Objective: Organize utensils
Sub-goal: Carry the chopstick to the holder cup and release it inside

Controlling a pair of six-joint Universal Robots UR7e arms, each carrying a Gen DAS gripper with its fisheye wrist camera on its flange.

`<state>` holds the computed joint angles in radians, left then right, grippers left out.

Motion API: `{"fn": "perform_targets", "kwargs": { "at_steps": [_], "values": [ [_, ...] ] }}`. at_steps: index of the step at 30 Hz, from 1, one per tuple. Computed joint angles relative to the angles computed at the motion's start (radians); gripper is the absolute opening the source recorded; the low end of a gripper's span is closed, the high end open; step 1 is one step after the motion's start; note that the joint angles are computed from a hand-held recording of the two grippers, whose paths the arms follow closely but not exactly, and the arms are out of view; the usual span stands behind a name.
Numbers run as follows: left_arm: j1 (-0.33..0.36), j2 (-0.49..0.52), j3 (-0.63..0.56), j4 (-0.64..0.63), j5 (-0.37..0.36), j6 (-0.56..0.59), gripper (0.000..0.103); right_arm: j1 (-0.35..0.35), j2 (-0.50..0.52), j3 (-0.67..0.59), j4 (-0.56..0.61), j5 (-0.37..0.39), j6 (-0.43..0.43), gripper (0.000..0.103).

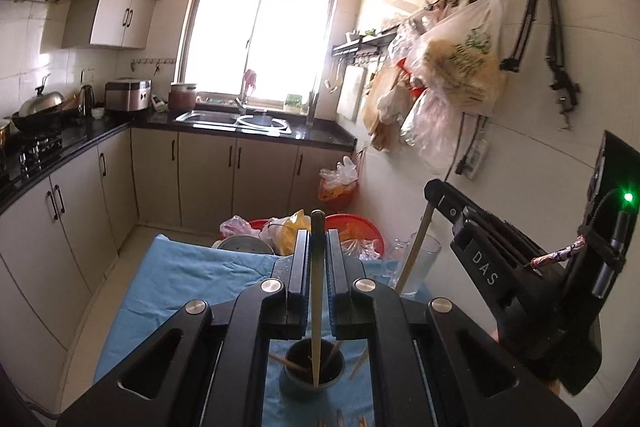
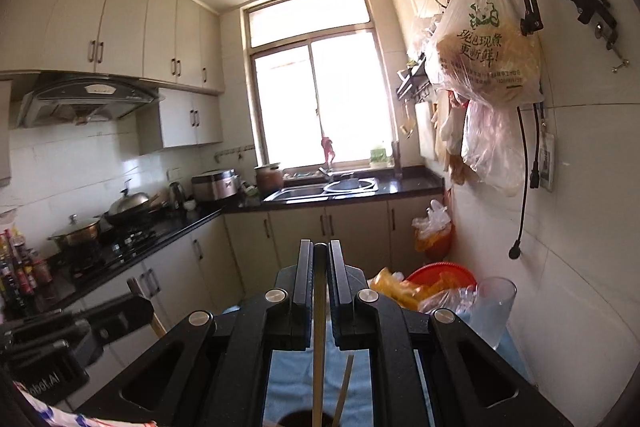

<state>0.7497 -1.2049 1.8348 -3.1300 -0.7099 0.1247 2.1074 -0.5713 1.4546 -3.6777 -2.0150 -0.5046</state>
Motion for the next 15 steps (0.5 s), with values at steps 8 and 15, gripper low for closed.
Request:
{"fn": "perform_targets", "kwargs": {
  "at_steps": [8, 15],
  "values": [
    [0.096, 0.095, -0.092, 0.109, -0.030, -0.066, 0.007, -0.058, 0.079, -0.079, 0.090, -0.012, 0.042, 0.007],
    [0.101, 0.087, -0.062, 0.089, -0.017, -0.068, 0.007, -0.079, 0.083, -0.063, 0.131, -0.015, 0.046, 0.008]
  ]
}}
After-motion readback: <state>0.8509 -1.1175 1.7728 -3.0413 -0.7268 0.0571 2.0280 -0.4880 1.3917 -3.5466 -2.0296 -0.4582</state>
